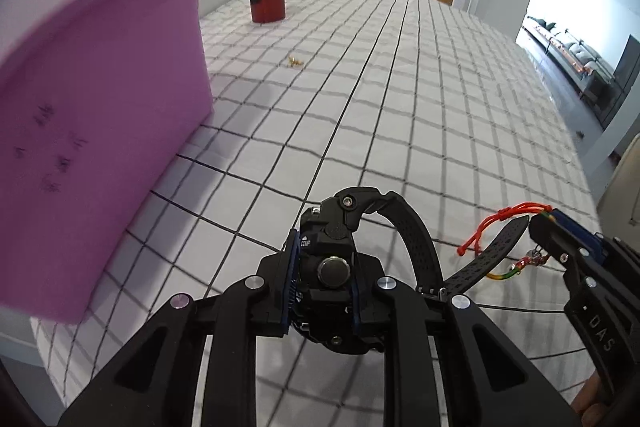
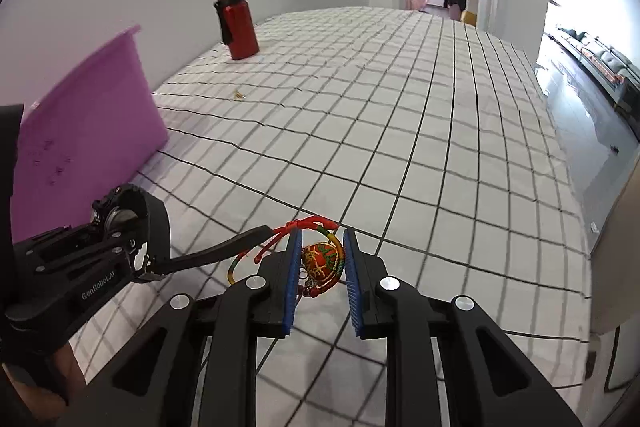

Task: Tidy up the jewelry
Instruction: 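Carry the watch in the left tool while right tool carries the bracelet into the basin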

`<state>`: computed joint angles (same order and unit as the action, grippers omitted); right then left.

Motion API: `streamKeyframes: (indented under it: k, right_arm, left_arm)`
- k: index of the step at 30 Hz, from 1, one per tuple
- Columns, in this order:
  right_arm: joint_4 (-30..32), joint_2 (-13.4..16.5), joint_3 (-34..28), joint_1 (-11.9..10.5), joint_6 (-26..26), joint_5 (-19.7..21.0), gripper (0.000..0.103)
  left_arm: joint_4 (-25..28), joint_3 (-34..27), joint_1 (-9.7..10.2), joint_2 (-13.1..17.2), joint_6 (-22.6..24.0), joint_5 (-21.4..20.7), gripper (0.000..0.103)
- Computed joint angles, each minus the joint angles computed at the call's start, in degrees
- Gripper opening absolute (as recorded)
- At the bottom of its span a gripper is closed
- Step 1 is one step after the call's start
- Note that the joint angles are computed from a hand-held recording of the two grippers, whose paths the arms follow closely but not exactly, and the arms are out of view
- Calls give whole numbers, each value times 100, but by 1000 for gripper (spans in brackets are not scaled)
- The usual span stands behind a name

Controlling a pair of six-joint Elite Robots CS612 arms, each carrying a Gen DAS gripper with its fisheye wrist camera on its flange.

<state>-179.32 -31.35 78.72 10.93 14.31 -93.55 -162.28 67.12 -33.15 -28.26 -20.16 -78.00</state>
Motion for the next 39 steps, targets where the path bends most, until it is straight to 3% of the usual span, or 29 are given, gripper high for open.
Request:
streamKeyframes:
  k: [11, 19, 23, 27, 31, 39]
  right_arm:
    - [-216, -702, 422, -13, -674, 628, 20]
    - [-292, -727, -32, 147, -973, 1200, 20]
    - [-172, -568, -480, 304, -918, 1354, 20]
    - [36, -325, -1024, 530, -817, 1271, 20]
    - [567, 30, -1790, 743, -607, 1133, 20]
    - [1821, 853, -3543, 1117, -305, 429, 21]
  left_arm:
    - [-359, 927, -74, -992, -385, 239, 20]
    - [-443, 1482, 47, -1540, -679, 807, 20]
    - [-549, 1647, 241, -1694, -780, 961, 20]
    - [-668, 1679, 516, -1735, -587, 920, 20]
    - [-579, 1537, 826, -1668, -238, 692, 20]
    - [-370, 1050, 1386, -1303, 424, -44, 20]
